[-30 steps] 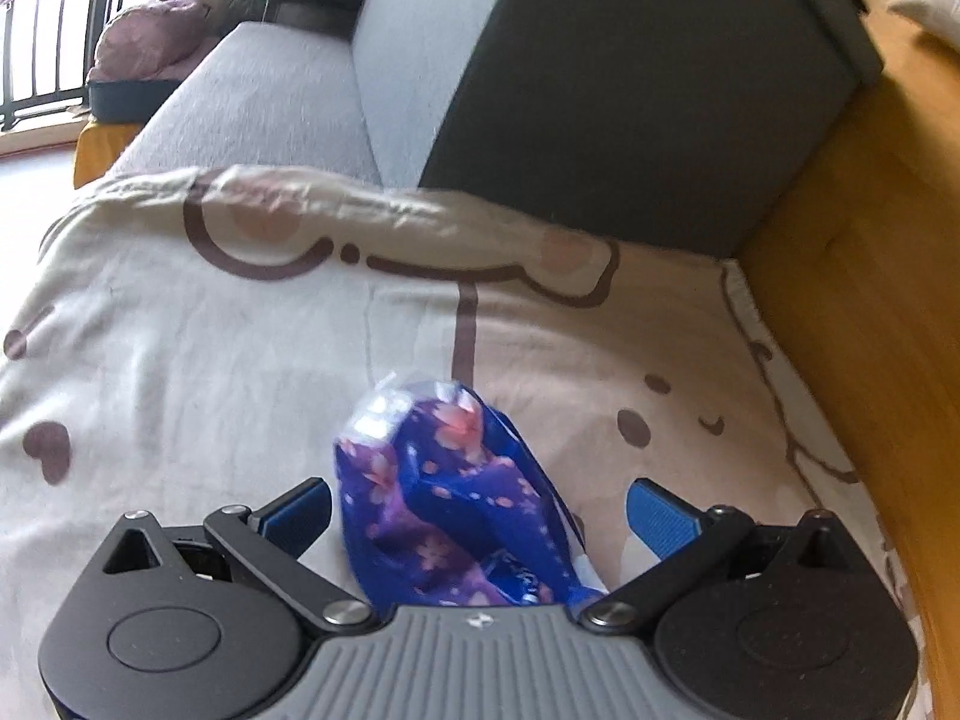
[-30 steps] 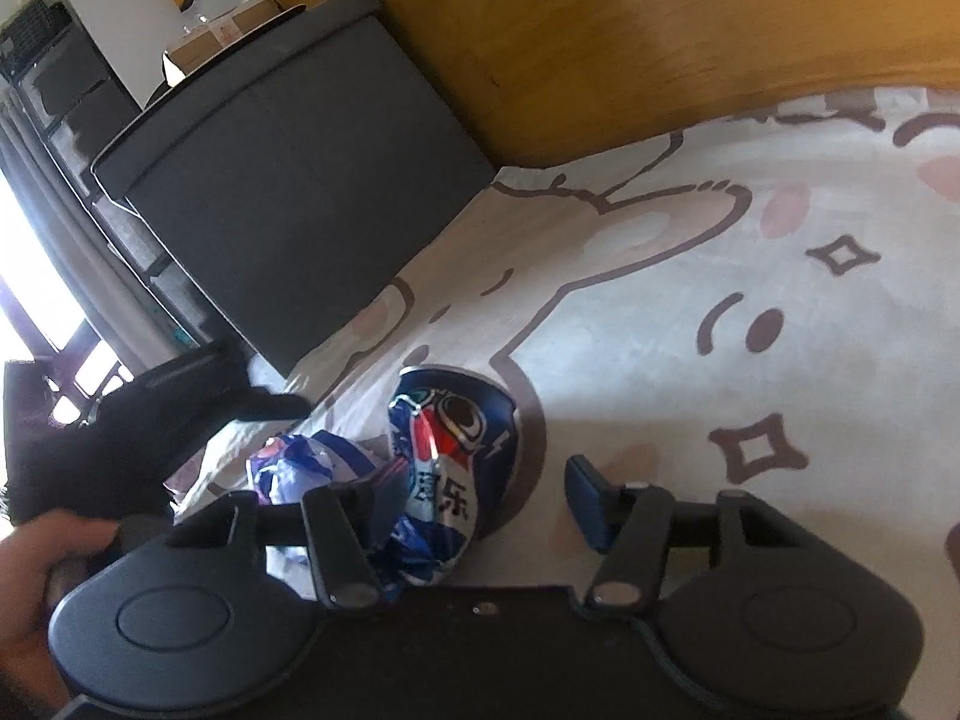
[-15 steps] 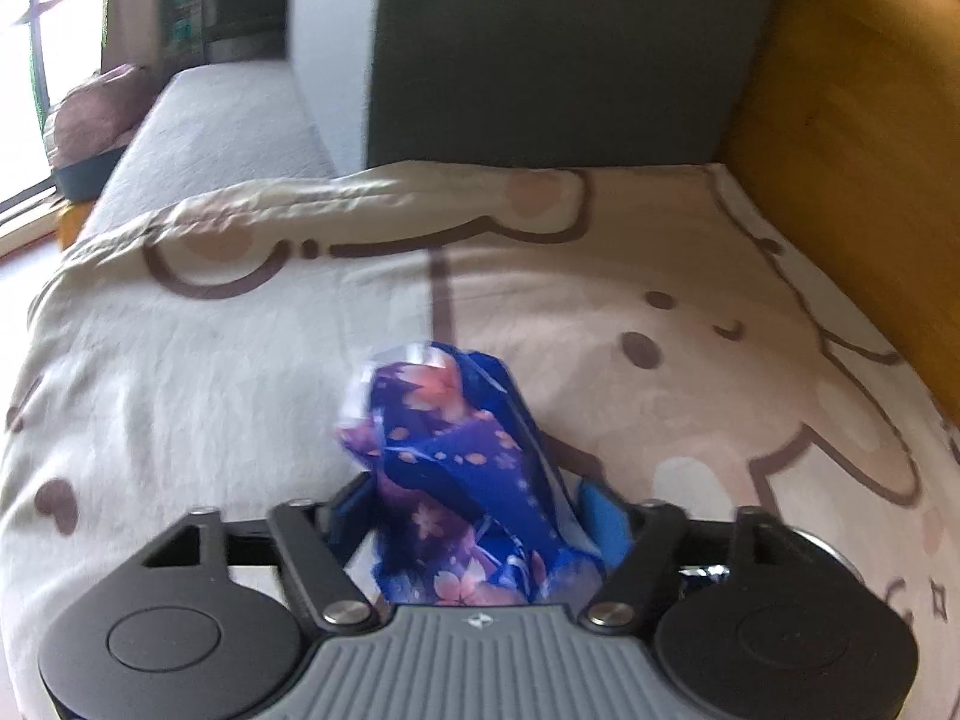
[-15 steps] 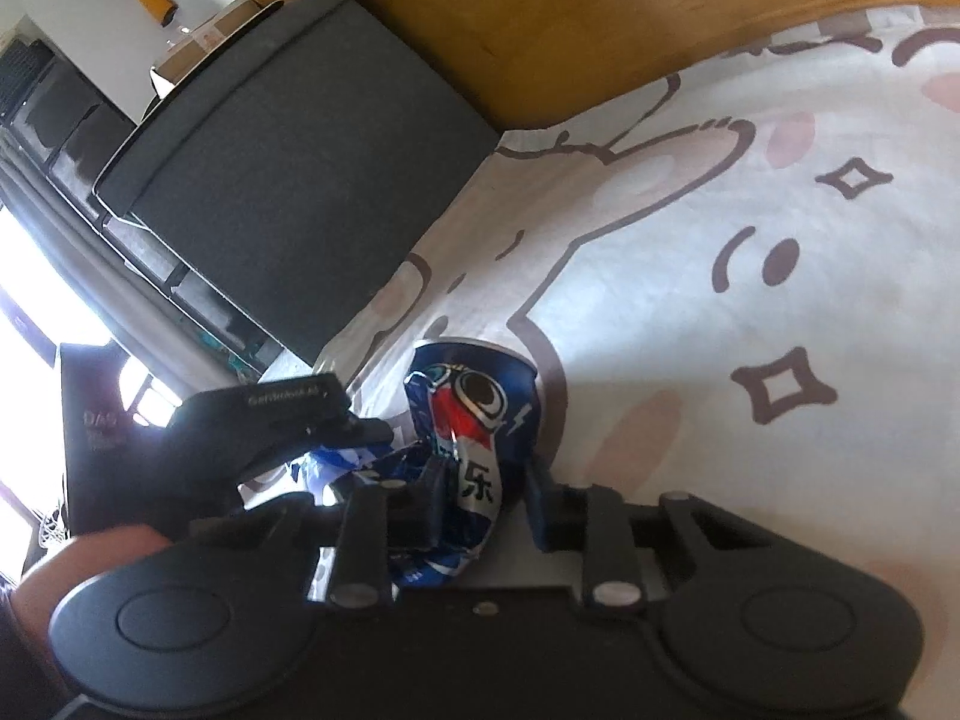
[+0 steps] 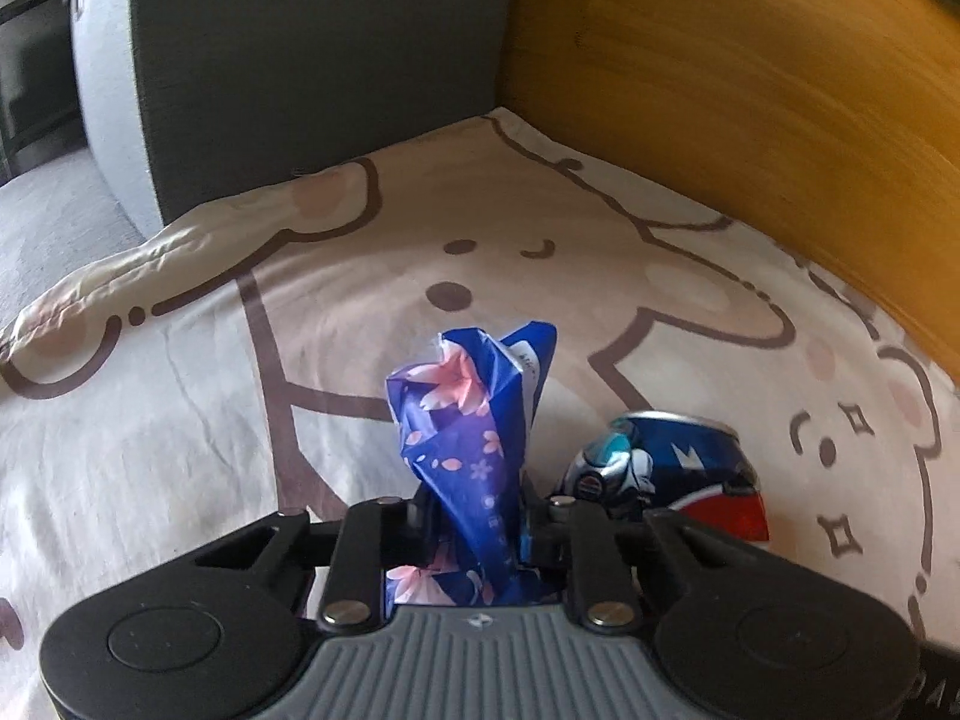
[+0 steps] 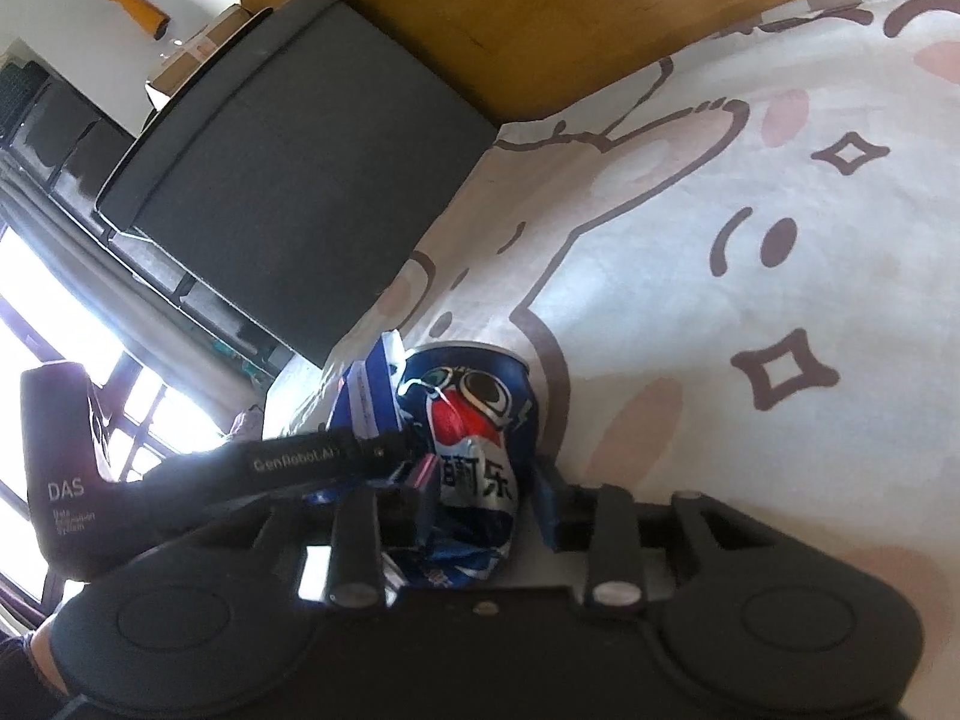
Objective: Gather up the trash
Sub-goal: 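Lift the blue snack bag and Pepsi can off the bench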
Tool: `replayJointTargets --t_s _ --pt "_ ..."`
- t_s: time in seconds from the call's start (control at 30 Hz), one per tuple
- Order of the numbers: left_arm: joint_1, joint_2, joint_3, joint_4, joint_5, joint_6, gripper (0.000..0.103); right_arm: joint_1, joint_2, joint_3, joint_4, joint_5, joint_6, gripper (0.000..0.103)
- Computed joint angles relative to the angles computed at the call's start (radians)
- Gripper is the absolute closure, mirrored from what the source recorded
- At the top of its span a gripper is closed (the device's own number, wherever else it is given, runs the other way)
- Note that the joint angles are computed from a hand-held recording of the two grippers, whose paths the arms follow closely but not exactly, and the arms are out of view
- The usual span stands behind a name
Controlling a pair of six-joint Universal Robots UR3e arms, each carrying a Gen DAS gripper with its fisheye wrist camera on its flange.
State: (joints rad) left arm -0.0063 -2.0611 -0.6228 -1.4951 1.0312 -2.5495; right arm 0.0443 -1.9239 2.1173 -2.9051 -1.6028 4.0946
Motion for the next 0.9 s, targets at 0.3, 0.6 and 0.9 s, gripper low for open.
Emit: replayJointTargets --t_s 0.3,0.6,0.9 --pt "0.06 0.07 -0.093 -0.076 -0.094 0.116 0.082 0.006 0.009 -0.032 0.04 0.014 -0.098 0.062" --pt "0.09 0.163 -0.253 -0.03 -0.147 0.139 0.08 -0.118 -0.062 0.025 0.049 0.241 -0.131 0.068" --pt "0.129 0.263 -0.376 0.046 -0.133 0.114 0.081 -0.036 -0.035 -0.023 0.08 0.118 -0.154 0.069"
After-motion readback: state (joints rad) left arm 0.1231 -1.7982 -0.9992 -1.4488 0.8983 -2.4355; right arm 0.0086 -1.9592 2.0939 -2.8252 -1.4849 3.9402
